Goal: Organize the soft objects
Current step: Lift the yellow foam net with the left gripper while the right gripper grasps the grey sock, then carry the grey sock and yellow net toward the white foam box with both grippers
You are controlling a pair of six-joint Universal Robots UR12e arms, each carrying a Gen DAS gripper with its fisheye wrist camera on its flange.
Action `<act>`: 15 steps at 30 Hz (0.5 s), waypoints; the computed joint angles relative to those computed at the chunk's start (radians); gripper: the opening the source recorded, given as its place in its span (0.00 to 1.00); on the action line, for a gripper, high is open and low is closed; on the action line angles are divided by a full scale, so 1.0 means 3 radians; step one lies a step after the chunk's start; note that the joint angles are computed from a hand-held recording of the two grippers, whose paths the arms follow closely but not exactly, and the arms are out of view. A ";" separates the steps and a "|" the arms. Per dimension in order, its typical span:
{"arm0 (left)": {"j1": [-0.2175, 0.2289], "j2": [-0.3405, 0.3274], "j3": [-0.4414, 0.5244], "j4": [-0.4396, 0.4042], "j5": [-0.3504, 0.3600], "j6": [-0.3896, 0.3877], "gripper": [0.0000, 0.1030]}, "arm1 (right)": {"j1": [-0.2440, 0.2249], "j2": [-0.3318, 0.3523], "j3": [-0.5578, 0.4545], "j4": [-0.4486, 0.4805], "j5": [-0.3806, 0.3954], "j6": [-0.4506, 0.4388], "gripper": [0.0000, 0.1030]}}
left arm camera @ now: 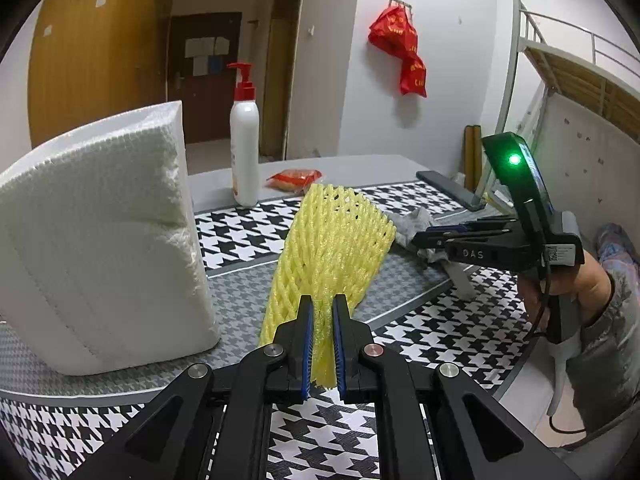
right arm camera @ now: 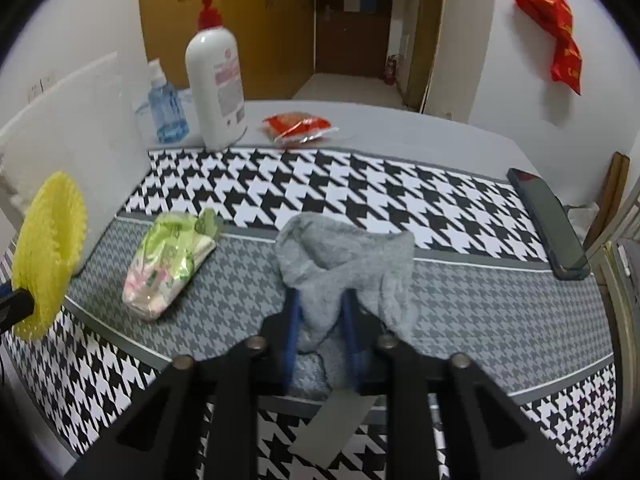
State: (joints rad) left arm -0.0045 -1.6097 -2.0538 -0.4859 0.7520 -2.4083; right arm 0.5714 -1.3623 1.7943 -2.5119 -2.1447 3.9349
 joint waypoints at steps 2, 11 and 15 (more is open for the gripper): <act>0.0002 0.0001 -0.0002 0.0032 0.0008 -0.0037 0.09 | 0.0027 -0.0037 0.0057 -0.0171 -0.0054 0.0016 0.18; 0.0040 0.0049 -0.0042 0.0068 -0.0033 -0.0115 0.09 | 0.0136 -0.0102 0.0117 -0.0311 -0.0208 0.0068 0.11; 0.0066 0.0081 -0.0065 0.0023 -0.0061 -0.0096 0.09 | 0.0208 -0.0097 0.0084 -0.0369 -0.0255 0.0013 0.10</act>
